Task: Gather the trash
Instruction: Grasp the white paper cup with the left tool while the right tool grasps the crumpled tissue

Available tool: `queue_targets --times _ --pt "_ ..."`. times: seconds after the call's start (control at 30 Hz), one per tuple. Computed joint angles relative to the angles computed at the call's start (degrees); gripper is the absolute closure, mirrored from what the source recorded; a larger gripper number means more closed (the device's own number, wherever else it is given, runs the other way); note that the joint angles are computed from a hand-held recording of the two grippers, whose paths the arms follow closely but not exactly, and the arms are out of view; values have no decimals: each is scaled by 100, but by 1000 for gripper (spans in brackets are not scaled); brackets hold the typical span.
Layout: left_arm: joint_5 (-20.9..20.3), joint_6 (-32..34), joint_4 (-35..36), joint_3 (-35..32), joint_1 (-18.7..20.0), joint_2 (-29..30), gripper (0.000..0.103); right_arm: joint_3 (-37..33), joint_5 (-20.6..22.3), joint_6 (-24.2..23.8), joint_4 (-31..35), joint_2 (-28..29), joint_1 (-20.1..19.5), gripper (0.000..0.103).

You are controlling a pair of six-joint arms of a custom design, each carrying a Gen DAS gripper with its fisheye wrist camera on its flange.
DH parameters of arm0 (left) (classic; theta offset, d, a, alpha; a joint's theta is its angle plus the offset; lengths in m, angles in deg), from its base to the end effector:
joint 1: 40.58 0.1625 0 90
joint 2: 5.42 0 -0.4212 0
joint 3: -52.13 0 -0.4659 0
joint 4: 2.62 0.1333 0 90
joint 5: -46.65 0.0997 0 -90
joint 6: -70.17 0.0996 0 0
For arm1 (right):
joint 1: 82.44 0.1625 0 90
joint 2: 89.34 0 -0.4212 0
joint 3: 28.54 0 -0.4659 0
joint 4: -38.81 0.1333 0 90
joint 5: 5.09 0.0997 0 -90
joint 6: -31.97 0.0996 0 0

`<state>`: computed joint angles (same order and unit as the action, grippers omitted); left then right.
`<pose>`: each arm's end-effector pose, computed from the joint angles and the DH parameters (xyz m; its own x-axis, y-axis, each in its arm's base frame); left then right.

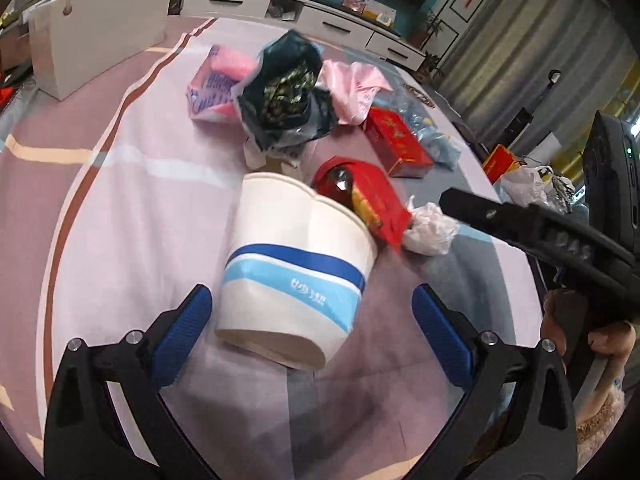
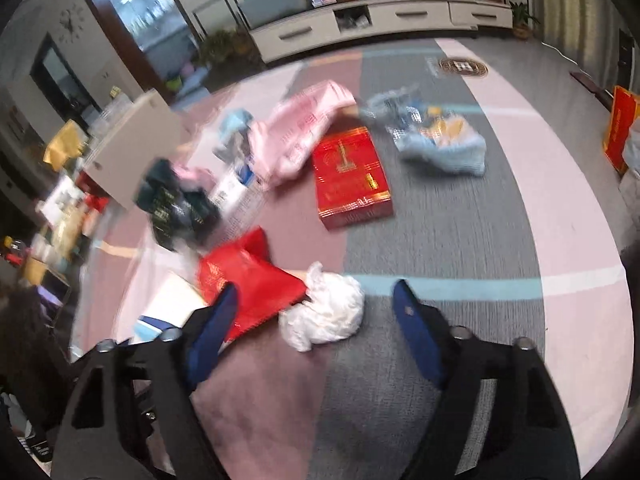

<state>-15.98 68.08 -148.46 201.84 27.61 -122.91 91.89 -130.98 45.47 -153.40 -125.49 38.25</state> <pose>0.0450 -0.3697 0.2466 -0.9047 0.1278 -0.4063 0.3076 0.8559 -0.4158 0.3228 -0.3971 -0.0987 -0.8804 -0.0602 0.4705 -0.2880 0.8559 -0.4296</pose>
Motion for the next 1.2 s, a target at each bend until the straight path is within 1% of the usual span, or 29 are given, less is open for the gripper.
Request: queue_targets --times 0.1,0.13,0.17,0.23,0.27,0.33,0.37,0.43,0.53,0.57,0.63,0.8,0.87,1.0,1.1,1.2 --pt "-23 -49 8 9 7 -7 3 -17 91 -17 81 50 -68 42" --pt "58 -34 -55 50 -44 -20 5 -16 97 -34 100 55 -81 45" --pt "124 -25 -76 50 -78 26 6 -40 37 -38 141 95 -81 46" --pt "224 -10 -114 94 -139 24 16 -94 -101 -25 219 148 -66 47" --pt "304 -29 -127 123 -183 14 19 -109 -136 -17 267 167 -65 49" --pt "518 -50 -161 186 -271 -20 33 -168 -157 -16 350 199 -73 59" --pt "551 -29 -200 198 -275 -9 33 -186 -209 -31 364 220 -61 61" --pt "532 -66 -249 214 -264 -24 33 -223 -329 -51 377 252 -26 68" --pt "385 -127 -294 207 -200 -65 33 -221 -372 -126 327 250 5 73" --pt "307 -135 -320 224 -199 -138 33 -219 -444 -156 286 253 40 73" --pt "285 -131 -382 271 -276 -253 33 -206 -540 -206 212 237 88 74" --pt "4 -63 -574 388 -413 -717 33 -161 -655 -325 -18 181 192 76" --pt "-45 -31 -677 432 -472 -865 33 -151 -712 -361 -105 164 252 76" --pt "-324 56 -993 517 -499 -1125 33 -78 -871 -492 -400 95 392 76" --pt "-327 133 -1173 601 -568 -1281 33 -16 -987 -583 -647 39 482 76" --pt "-420 214 -1313 642 -602 -1379 33 41 -1142 -646 -872 -22 579 76"
